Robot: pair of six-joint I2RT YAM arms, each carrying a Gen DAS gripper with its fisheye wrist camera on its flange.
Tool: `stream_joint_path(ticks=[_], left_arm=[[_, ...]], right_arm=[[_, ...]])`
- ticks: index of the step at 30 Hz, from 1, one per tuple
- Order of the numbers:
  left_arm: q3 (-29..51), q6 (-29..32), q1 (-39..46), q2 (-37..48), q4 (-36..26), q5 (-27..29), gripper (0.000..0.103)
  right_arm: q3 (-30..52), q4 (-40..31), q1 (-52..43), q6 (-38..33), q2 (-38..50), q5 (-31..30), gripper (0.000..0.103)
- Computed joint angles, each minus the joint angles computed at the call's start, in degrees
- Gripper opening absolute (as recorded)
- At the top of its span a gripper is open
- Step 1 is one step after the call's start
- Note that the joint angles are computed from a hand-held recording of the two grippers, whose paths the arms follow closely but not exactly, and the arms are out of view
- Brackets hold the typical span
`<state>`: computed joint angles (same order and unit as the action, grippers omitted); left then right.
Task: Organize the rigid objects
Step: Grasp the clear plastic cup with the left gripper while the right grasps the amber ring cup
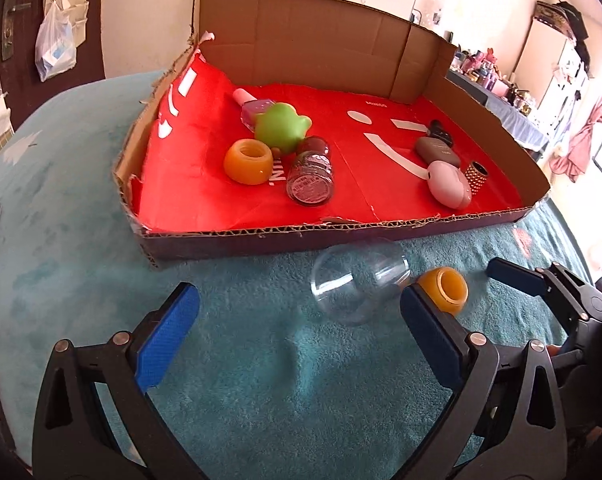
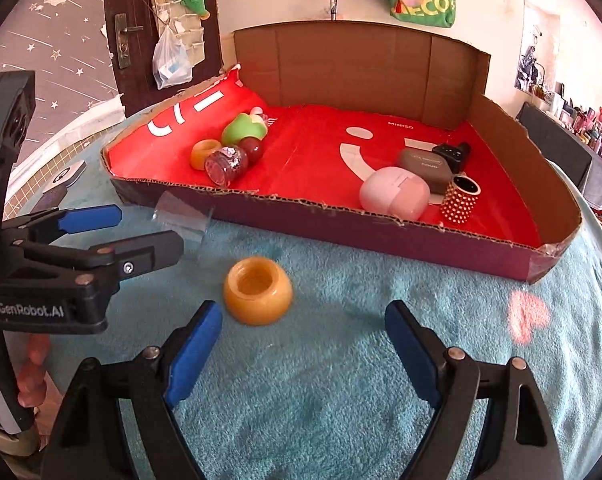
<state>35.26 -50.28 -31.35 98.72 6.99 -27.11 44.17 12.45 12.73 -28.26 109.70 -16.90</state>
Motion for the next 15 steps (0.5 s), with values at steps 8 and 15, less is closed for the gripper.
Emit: stream_joint_path(ticks=[8, 15], left_arm=[[2.1, 1.3, 1.0, 2.6, 0.3, 1.0, 0.101], [1.0, 1.7, 0.9, 2.2, 2.6, 0.9, 0.085]], right_arm=[[1.5, -0.2, 2.0, 0.7, 1.3, 2.5, 0.083], [2.0, 0.2, 3.3, 0.4, 2.0, 2.6, 0.066]])
